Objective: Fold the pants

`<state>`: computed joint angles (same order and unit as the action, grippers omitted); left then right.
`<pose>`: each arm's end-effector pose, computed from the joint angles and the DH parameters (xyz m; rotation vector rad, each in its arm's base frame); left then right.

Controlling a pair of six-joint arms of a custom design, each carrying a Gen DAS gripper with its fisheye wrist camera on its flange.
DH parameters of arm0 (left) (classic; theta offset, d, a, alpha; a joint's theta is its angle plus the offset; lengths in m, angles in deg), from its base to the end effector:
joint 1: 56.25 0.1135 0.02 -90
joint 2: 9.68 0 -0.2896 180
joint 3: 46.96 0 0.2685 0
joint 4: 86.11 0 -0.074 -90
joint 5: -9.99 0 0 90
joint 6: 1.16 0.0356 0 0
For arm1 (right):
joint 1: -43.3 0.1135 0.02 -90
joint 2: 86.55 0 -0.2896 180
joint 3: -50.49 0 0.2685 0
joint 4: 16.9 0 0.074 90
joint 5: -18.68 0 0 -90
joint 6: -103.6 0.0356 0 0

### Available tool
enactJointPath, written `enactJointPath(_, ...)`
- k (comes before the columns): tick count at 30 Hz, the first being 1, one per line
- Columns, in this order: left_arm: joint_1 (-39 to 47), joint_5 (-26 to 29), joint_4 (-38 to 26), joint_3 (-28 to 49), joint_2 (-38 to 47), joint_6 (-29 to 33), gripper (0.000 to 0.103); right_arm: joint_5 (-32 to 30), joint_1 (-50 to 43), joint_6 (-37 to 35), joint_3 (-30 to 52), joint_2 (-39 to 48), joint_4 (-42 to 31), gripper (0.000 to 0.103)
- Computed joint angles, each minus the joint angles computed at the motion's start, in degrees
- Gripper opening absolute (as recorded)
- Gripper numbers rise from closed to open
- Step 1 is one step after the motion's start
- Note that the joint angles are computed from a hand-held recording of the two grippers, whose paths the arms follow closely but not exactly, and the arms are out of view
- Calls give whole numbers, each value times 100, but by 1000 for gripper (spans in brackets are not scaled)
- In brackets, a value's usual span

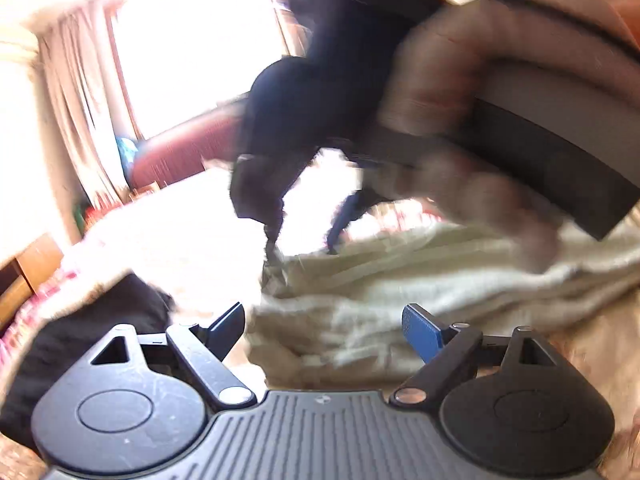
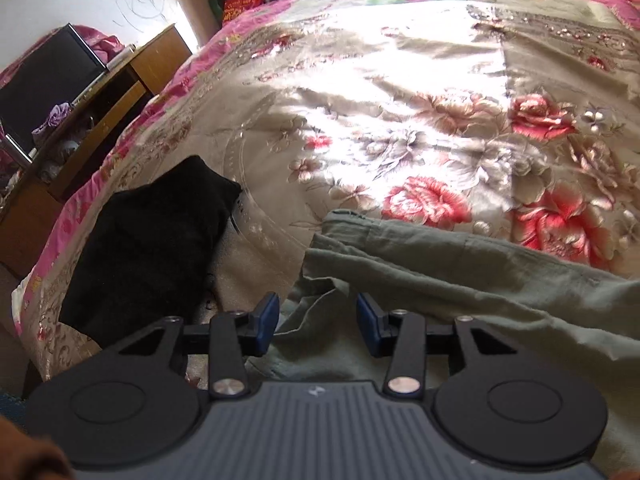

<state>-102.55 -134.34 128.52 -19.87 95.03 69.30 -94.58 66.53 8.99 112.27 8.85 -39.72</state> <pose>0.1732 -0.1394 0.0667 0.0279 1.9994 0.3794 0.2975 0.1430 0.1642 -0.7689 2.4429 0.6439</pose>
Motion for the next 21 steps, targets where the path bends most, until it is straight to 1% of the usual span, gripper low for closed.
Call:
enactJointPath(1,-51,-47,2,37,-80,121,99,-19,-229,-166,-116,-115,61,56)
enactJointPath(2,-60,20,-8,122,-131,302,100,-30,-520,-350,-195,-156,100,58)
enactJointPath(5,87,454,13,531,187,908,101,184,-1481,-629,-272,-23,164,58)
enactJointPath(6,218,724,-41,707,379,1058,101,147,-1884,-696,-255,97,181,58)
enactJointPath(8,587,1382,-905,1184,620,896,101,207,-2656,-785,-272,325,381,58)
enactJointPath(9,799,1709,-1225,1374,799,684,102,238,-2961,-853,-275,425,496,58)
enactJointPath(10,892,1862,-1176,1345,832,509,103,269,-3348,-880,-238,580,570,58)
enactJointPath(11,1003,2058,-1154,1257,729,293,103,134,-3740,-913,-96,777,462,58)
enactJointPath(12,1106,2256,-1385,1254,539,154,103,-42,-4024,-911,40,939,317,59)
enactJointPath(13,1222,2386,-1594,1285,403,159,103,-341,-4388,-933,224,1148,91,59)
enactJointPath(14,1209,2327,-1836,1363,310,174,103,-700,-4637,-1018,341,1309,-53,58)
enactJointPath(15,1143,2152,-2041,1451,251,234,103,-998,-4806,-1120,401,1411,-120,57)
enactJointPath(17,963,1707,-2391,1670,178,574,103,-1384,-4957,-1261,467,1520,-242,61)
enactJointPath(18,865,1533,-2590,1793,121,747,103,-1642,-5023,-1328,574,1627,-401,61)
enactJointPath(19,786,1409,-2702,1895,113,889,103,-1887,-5084,-1388,703,1738,-643,61)
enactJointPath(21,656,1244,-2856,2053,34,1210,103,-2463,-5268,-1707,1157,2084,-1466,60)
